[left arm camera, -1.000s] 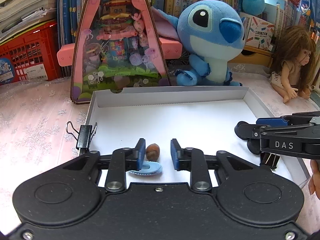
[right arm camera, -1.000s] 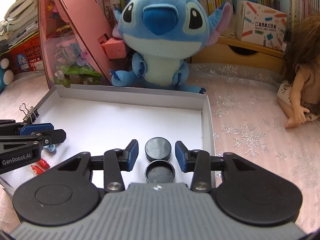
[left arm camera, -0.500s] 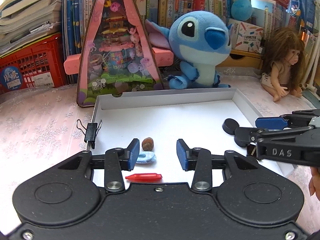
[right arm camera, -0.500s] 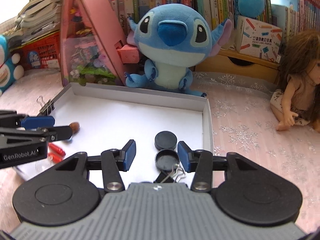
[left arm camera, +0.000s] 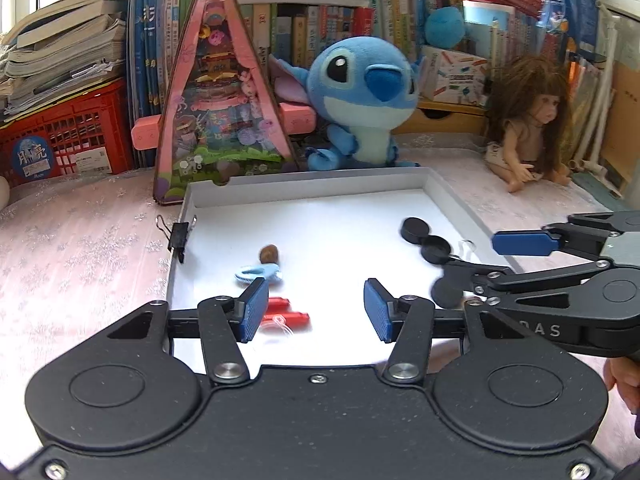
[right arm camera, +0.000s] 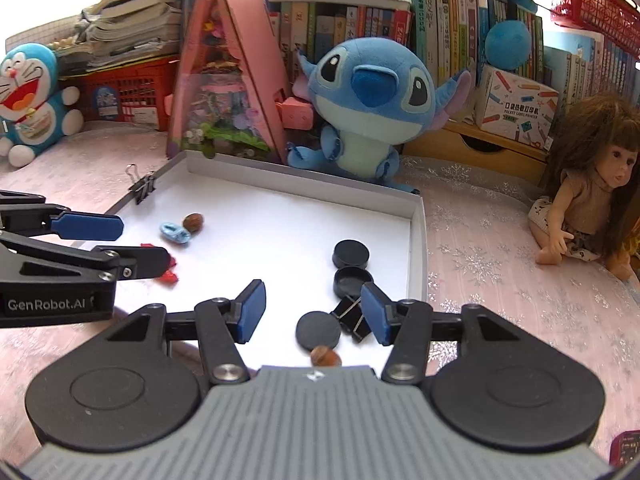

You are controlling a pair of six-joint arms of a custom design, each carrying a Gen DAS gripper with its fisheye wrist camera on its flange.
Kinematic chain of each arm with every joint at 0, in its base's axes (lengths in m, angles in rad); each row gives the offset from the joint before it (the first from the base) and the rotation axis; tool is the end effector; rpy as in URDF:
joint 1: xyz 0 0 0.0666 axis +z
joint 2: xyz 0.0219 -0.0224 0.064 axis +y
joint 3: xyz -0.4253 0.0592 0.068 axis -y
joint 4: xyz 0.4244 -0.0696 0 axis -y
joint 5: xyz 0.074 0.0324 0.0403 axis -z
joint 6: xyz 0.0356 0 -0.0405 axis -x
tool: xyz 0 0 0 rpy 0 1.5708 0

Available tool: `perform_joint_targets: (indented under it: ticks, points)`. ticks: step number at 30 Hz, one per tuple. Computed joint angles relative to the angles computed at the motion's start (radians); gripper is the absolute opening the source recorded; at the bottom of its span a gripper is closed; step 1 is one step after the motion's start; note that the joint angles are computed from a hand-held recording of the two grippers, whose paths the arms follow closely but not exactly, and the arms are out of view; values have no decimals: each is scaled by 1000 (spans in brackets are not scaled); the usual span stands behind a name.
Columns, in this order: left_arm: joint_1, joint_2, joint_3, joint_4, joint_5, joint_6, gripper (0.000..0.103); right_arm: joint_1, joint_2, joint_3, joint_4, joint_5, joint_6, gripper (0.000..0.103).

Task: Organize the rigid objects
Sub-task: 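Withdraw both open tools from the tray toward the remaining items, then grasp a black lid with the left tool while the right tool grasps a blue hair clip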

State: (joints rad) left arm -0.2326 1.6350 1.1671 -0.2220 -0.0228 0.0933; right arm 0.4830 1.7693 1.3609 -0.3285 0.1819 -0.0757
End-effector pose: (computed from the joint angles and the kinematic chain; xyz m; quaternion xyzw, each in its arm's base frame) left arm 0.5647 -0.1333 0.2893 0.0581 0.9026 -0.0590 0.4223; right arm 0.5722 0.2924 0.2922 -0.1481 0.8992 0.0314 0.4106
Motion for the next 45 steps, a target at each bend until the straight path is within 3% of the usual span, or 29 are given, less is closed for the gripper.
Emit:
perform_joint_targets:
  ticks: [6, 28, 39, 45]
  points:
    - [-19, -61, -70, 5, -19, -11, 55, 24, -55, -75, 44, 6, 32, 71]
    - [-67, -256, -365, 128, -2, -47, 62, 87, -219, -341, 191, -21, 90, 77]
    - [-91, -320, -455, 160, 12, -76, 62, 88, -265, -421, 218, -88, 90, 77]
    - [-102, -331, -478, 156, 38, -85, 62, 82, -270, -441, 216, -83, 75, 77]
